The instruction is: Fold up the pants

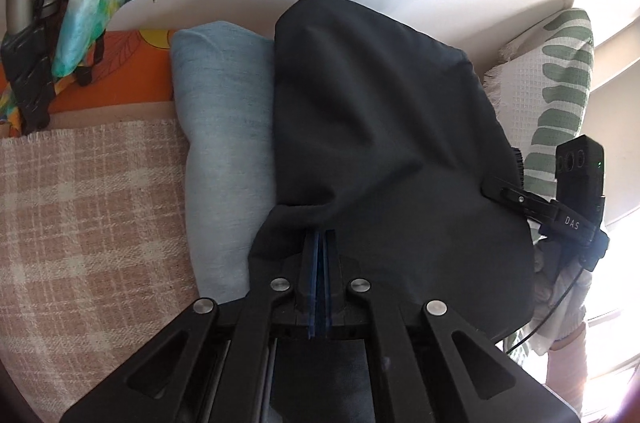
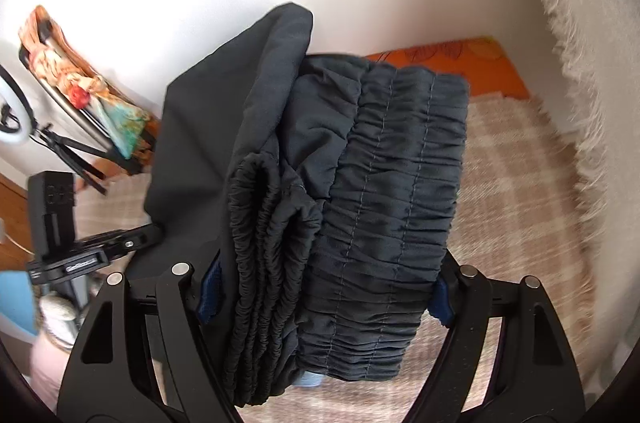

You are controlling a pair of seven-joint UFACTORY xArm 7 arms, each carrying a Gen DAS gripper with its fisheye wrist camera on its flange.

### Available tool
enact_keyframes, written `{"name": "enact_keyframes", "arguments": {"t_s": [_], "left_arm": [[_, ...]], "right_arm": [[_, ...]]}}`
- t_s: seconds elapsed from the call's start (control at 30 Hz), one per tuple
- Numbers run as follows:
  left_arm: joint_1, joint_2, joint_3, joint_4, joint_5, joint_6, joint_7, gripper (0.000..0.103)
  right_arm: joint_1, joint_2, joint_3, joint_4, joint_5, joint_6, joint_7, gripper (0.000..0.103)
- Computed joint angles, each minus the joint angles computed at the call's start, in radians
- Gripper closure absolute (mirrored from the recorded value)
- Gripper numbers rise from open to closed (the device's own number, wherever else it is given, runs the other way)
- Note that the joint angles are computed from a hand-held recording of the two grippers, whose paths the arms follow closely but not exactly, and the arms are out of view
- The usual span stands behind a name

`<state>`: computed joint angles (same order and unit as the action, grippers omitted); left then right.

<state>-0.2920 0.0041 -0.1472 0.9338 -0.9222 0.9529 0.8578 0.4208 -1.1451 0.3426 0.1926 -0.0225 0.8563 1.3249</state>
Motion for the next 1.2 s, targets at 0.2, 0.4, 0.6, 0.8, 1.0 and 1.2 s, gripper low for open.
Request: {"name": "enact_keyframes", "arguments": {"t_s": [0.2, 0.4, 0.6, 0.8, 1.0, 1.2], "left_arm": [[-0.006, -0.076, 0.01, -0.091, -0.011, -0.032, 0.079, 0.103], [0.031, -0.141, 0.075, -0.131, -0.035, 0.044, 0.113, 0.103], [0.047, -0.115, 0.08, -0.131, 0.0, 0.067, 0.112, 0.103], [0.07, -0.106, 0.087, -0.13, -0.028, 0.108, 0.117, 0.103], [0.079, -0.134, 0.092, -0.168, -0.036, 0.116, 0.189, 0.103], [0.083, -0.16, 0.108, -0.197, -0.041, 0.169, 0.234, 0.103]], "right_arm": [[-0.074, 0.175, 0.051, 0.186, -0.082, 0.174, -0.026, 0.022], [-0.11, 0.258, 0.097, 0.393, -0.156, 0.424, -0.062, 0.022], [-0.134, 0.414, 0.073, 0.52, -0.175, 0.253, -0.087, 0.022], [-0.177, 0.818, 0.054, 0.699, -0.241, 0.054, -0.05, 0.022], [-0.133, 1.162, 0.016, 0.923, -0.344, 0.166, -0.027, 0.022], [-0.06, 1.244, -0.053, 0.963, -0.342, 0.242, -0.047, 0.024]]}}
